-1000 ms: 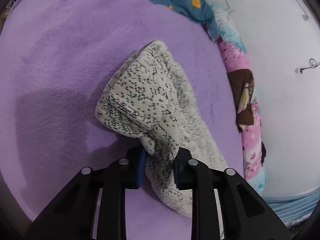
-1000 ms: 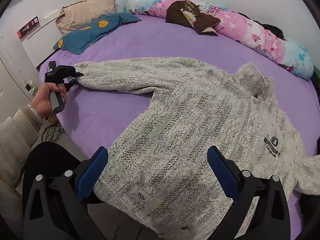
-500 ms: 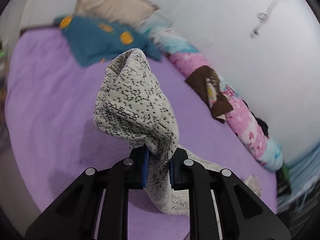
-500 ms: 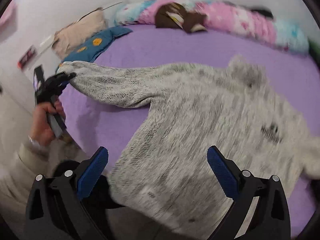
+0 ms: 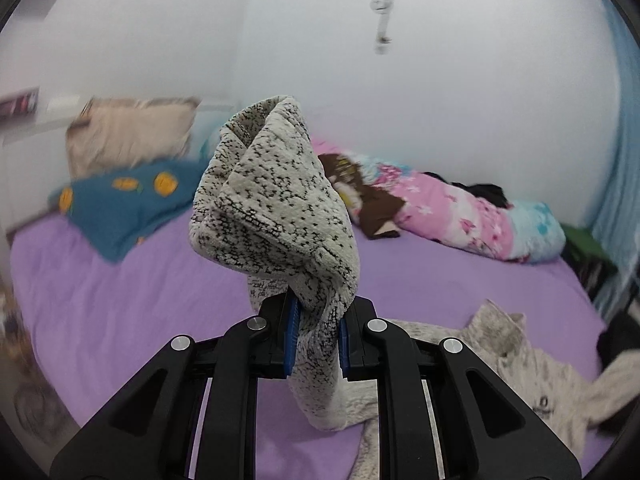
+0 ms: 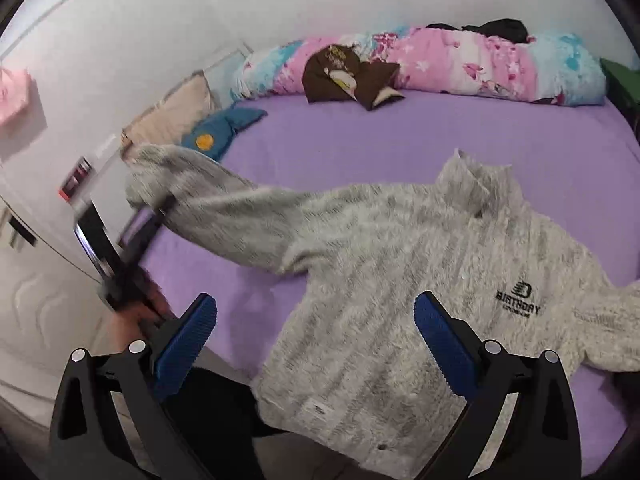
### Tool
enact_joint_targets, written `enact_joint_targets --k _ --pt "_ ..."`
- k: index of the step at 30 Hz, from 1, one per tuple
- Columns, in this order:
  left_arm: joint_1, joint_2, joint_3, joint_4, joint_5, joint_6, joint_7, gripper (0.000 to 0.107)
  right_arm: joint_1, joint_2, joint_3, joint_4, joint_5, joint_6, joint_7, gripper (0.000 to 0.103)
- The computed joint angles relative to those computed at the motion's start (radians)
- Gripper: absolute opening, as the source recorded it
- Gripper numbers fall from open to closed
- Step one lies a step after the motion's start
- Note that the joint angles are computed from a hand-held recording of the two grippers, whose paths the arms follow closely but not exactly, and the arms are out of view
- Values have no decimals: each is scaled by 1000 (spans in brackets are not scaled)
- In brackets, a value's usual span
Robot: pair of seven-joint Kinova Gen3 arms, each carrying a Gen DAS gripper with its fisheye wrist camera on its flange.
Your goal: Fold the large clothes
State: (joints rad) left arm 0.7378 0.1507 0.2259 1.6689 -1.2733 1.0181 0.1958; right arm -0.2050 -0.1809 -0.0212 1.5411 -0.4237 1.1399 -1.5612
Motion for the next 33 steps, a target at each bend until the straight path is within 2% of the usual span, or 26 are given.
enact_joint_targets --k 4,9,13,16,19,24,31,32,33 --pt "93 70 19 -95 -53 96 -96 14 18 51 61 -118 -117 107 21 97" --pt "197 117 11 -164 -80 109 -140 14 85 158 83 -257 -242 249 16 97" --pt "282 172 -1 -242 -88 115 -203 14 165 220 72 -320 -337 316 -22 97" --pt "327 213 -18 -307 -77 107 -267 14 223 260 63 -314 -440 343 -13 97" --pt "364 244 -34 -352 -60 76 -308 14 272 317 53 -299 -494 371 -41 97" --pt "444 298 -75 -399 -62 67 -389 14 401 384 30 -146 -625 414 -117 98" --pt "538 380 -144 -480 -57 70 -525 14 476 372 55 -20 -638 448 -58 98" --pt "547 387 -154 -489 -53 64 -539 14 488 369 60 -7 -643 453 -38 94" --pt "551 391 -165 -499 -46 60 -555 14 493 371 64 -13 -638 459 -33 79"
